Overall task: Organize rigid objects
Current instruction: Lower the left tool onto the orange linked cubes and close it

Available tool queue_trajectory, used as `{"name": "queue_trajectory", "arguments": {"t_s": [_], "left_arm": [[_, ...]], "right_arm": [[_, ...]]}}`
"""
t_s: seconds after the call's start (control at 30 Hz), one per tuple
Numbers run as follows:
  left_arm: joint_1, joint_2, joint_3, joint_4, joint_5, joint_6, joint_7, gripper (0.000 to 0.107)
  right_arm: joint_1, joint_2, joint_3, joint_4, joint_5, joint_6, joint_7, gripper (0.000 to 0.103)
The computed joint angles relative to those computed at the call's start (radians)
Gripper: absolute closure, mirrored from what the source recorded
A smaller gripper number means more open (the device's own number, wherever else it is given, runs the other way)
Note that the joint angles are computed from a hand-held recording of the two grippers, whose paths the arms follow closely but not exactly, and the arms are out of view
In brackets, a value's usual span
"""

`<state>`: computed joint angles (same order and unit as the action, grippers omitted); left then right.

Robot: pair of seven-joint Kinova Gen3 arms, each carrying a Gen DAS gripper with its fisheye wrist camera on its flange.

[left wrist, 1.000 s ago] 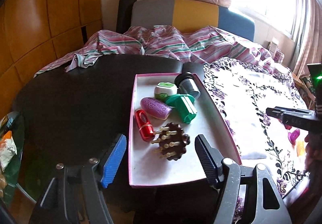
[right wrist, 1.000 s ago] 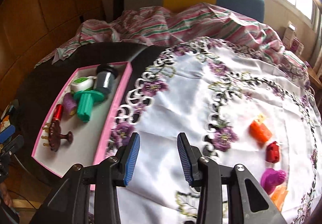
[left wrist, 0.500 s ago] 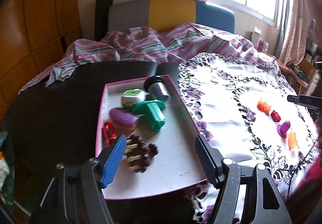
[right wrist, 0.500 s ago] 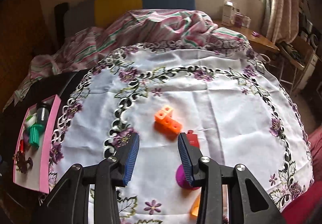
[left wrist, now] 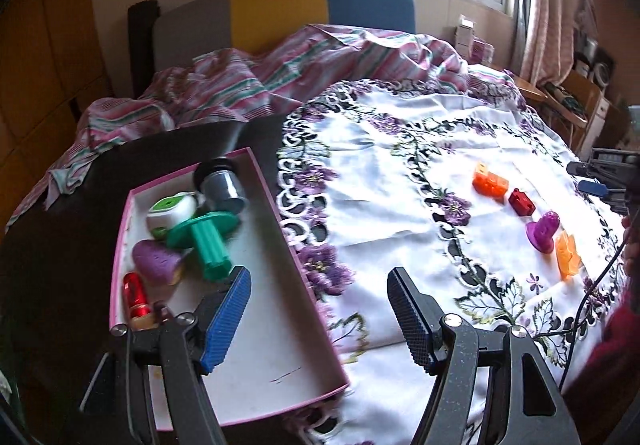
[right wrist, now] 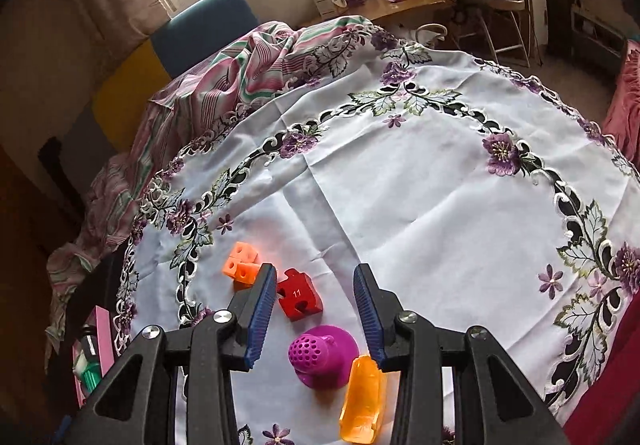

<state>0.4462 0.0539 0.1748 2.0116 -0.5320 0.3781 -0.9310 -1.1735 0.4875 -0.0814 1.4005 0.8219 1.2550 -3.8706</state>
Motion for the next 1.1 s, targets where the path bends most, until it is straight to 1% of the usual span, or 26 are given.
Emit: {"name": "queue_trajectory", "arguments": {"t_s": [0.13,0.23,0.47,0.63,0.87,1.03,1.1], "left_arm": [[0.026,0.047,0.009,-0.044,0.020,0.014,-0.027,0.036],[0.046,0.076,0.007,-0.076,0.059,0.023,-0.070,0.036],[0.114,0.127,-0.026,-0.131,0.071,0.042,-0.096,0.036],[0.133,0.159,-0.029,-0.169,0.109,0.053,-0.143,0.036],[0.135,0.224,-0.021,-0.248,0.202,0.086,-0.235,0.036],[0.128,0.281,0.004,-0.323,0.291,0.109,-0.330,0.036],[0.115,0.313,0.024,-0.367,0.339,0.133,-0.382,0.036]], "right_arm": [[0.006,-0.011,-0.002,0.025,0.001,-0.030,-0.026,0.063],[0.011,-0.022,-0.004,0.047,0.002,-0.053,-0.053,0.063],[0.024,-0.044,-0.013,0.095,0.006,-0.090,-0.126,0.062],[0.038,-0.049,-0.022,0.104,0.000,-0.107,-0.131,0.062],[0.044,-0.051,-0.022,0.111,-0.002,-0.124,-0.130,0.062],[0.045,-0.054,-0.022,0.116,-0.009,-0.123,-0.142,0.062],[0.048,-0.055,-0.023,0.118,-0.014,-0.126,-0.148,0.062]]}}
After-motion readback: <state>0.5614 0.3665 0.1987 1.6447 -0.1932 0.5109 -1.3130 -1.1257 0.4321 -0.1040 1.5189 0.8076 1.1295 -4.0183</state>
